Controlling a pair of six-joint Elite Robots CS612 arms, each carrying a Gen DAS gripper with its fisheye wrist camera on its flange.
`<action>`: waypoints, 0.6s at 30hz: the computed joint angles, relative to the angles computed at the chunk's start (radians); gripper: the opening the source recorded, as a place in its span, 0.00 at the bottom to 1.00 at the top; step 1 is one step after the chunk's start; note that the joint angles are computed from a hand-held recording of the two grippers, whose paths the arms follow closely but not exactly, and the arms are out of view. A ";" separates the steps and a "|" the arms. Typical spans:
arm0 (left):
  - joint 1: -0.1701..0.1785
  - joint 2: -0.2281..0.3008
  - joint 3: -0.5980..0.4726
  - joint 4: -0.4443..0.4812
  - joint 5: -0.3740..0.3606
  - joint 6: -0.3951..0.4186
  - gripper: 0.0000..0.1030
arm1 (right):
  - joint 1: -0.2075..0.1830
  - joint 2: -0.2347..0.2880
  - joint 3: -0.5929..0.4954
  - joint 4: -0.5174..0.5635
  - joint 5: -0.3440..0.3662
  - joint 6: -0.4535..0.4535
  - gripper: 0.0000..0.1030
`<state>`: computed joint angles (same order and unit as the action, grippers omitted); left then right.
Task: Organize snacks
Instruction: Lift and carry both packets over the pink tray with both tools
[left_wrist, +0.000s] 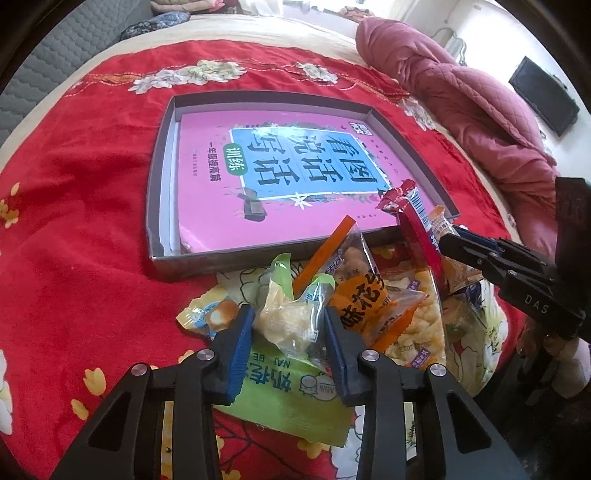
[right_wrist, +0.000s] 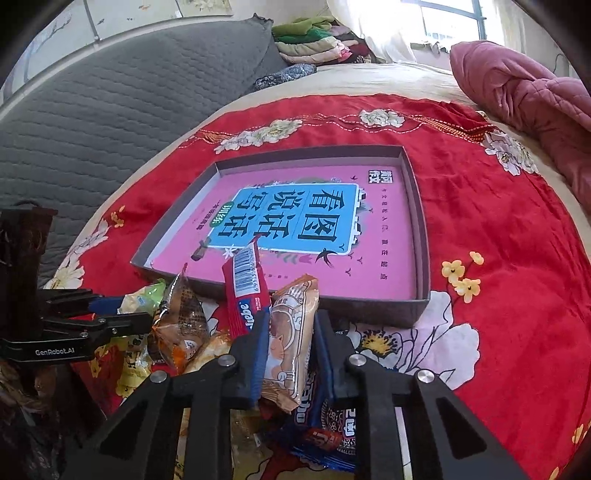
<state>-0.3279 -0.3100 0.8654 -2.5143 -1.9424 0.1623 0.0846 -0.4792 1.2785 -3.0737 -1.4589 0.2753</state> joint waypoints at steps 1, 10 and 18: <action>0.001 0.001 -0.001 -0.002 -0.007 -0.006 0.37 | 0.000 0.000 0.001 -0.005 0.001 0.001 0.24; 0.012 -0.002 0.001 -0.027 -0.047 -0.067 0.37 | -0.010 -0.006 0.020 -0.083 0.015 0.035 0.24; 0.013 -0.009 0.001 -0.081 -0.047 -0.103 0.37 | -0.016 -0.004 0.022 -0.153 0.016 0.066 0.24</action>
